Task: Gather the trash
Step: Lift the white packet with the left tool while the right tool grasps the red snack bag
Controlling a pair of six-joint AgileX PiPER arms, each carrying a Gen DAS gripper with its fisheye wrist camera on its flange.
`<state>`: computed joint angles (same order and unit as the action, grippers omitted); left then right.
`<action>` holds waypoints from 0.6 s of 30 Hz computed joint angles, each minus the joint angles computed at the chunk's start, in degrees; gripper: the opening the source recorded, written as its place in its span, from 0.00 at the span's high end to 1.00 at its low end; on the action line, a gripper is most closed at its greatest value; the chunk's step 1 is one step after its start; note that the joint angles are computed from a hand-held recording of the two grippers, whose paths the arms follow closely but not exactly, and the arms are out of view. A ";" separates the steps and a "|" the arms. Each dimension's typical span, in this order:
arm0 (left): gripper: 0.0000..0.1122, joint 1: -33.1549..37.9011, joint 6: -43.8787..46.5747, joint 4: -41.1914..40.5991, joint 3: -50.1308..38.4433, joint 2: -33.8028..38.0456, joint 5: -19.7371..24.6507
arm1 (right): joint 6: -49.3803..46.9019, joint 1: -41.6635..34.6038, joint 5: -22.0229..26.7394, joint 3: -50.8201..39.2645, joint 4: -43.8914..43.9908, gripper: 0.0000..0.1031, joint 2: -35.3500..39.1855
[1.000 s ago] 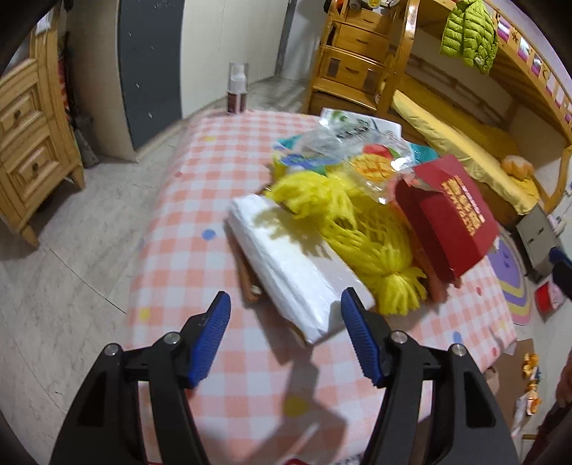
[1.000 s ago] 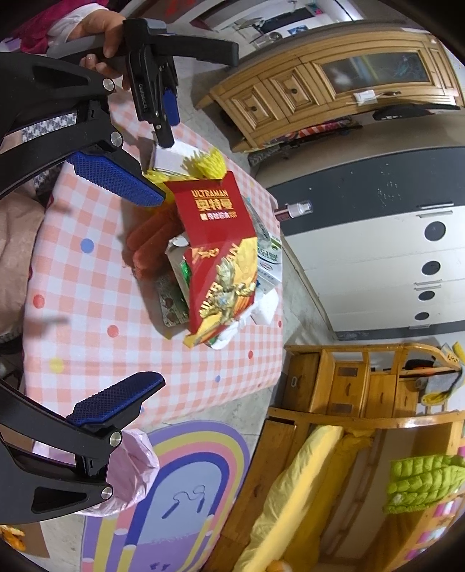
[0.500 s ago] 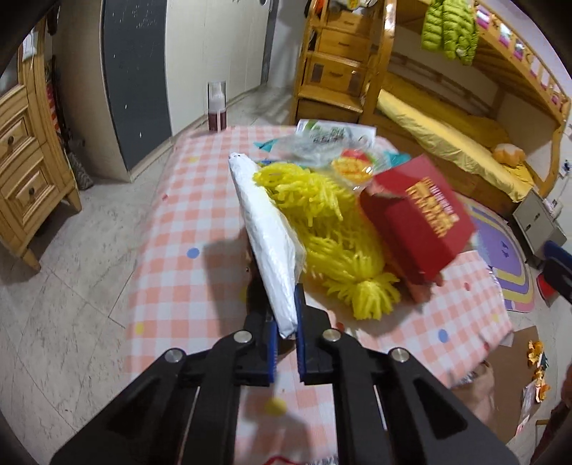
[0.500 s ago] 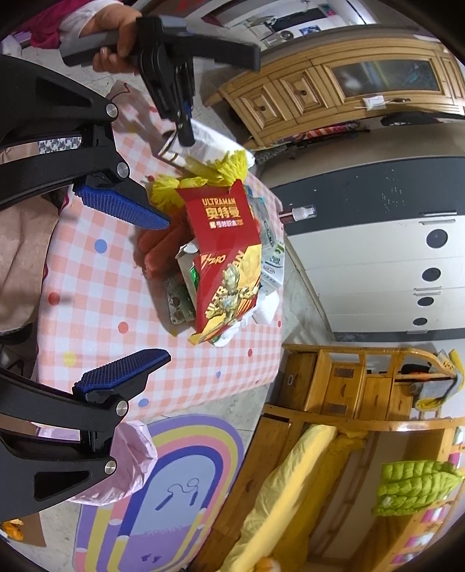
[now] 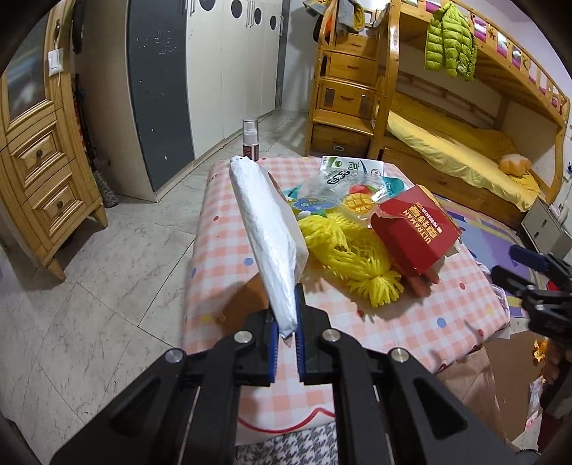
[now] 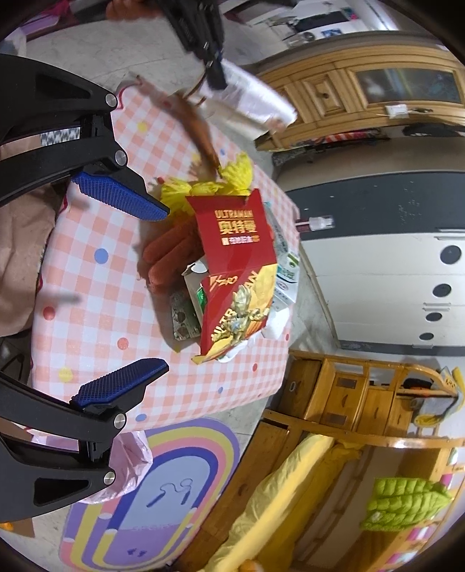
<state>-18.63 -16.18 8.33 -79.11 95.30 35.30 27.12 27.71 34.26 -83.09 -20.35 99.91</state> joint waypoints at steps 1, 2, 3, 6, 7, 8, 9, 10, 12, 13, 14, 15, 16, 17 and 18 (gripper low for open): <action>0.95 0.21 0.39 -0.48 0.31 -0.13 -0.34 | 0.14 0.16 0.37 -0.58 -0.44 0.24 0.71; 0.95 0.61 1.02 -1.28 0.59 -0.33 -0.57 | 0.14 0.42 1.09 -1.76 -0.99 0.24 1.87; 0.95 0.57 0.75 -1.28 0.66 -0.24 -0.75 | -0.02 0.61 1.61 -2.66 -1.36 0.24 2.71; 0.95 1.81 1.61 -2.11 1.15 -0.18 -1.32 | -0.14 1.23 2.21 -4.71 -3.10 0.25 4.73; 0.95 2.41 2.08 -2.84 1.12 0.15 -1.41 | -0.19 1.46 2.39 -5.50 -3.81 0.24 5.48; 0.95 2.79 2.32 -3.19 1.30 0.20 -1.48 | -0.05 1.67 2.38 -5.79 -4.49 0.24 5.85; 0.95 3.14 2.54 -3.62 1.23 0.50 -1.44 | -0.01 1.86 2.45 -6.05 -5.21 0.24 6.17; 0.95 3.41 3.07 -4.19 1.20 0.59 -1.44 | 0.28 2.14 2.72 -6.59 -6.42 0.23 6.75; 0.95 3.69 3.99 -5.28 1.19 0.89 -1.47 | 0.43 2.42 3.29 -7.82 -8.28 0.21 8.04; 0.95 3.78 4.44 -5.92 1.03 1.13 -1.51 | 0.41 2.55 3.71 -8.72 -9.30 0.21 8.92; 0.95 3.90 4.94 -6.56 0.92 1.29 -1.58 | 0.46 2.64 4.00 -9.45 -9.99 0.20 9.57; 0.95 3.92 5.27 -6.99 0.66 1.62 -1.57 | 0.74 2.78 4.26 -10.06 -10.97 0.20 10.19; 0.95 3.81 5.18 -6.95 0.39 1.88 -1.51 | 1.01 3.02 4.67 -10.97 -12.47 0.20 11.10; 0.95 3.71 5.22 -7.00 -0.01 2.26 -1.37 | 1.10 3.11 4.61 -11.13 -13.26 0.20 11.45; 0.95 3.69 5.35 -7.12 -0.30 2.50 -1.26 | 0.95 3.18 4.75 -11.69 -13.78 0.20 12.00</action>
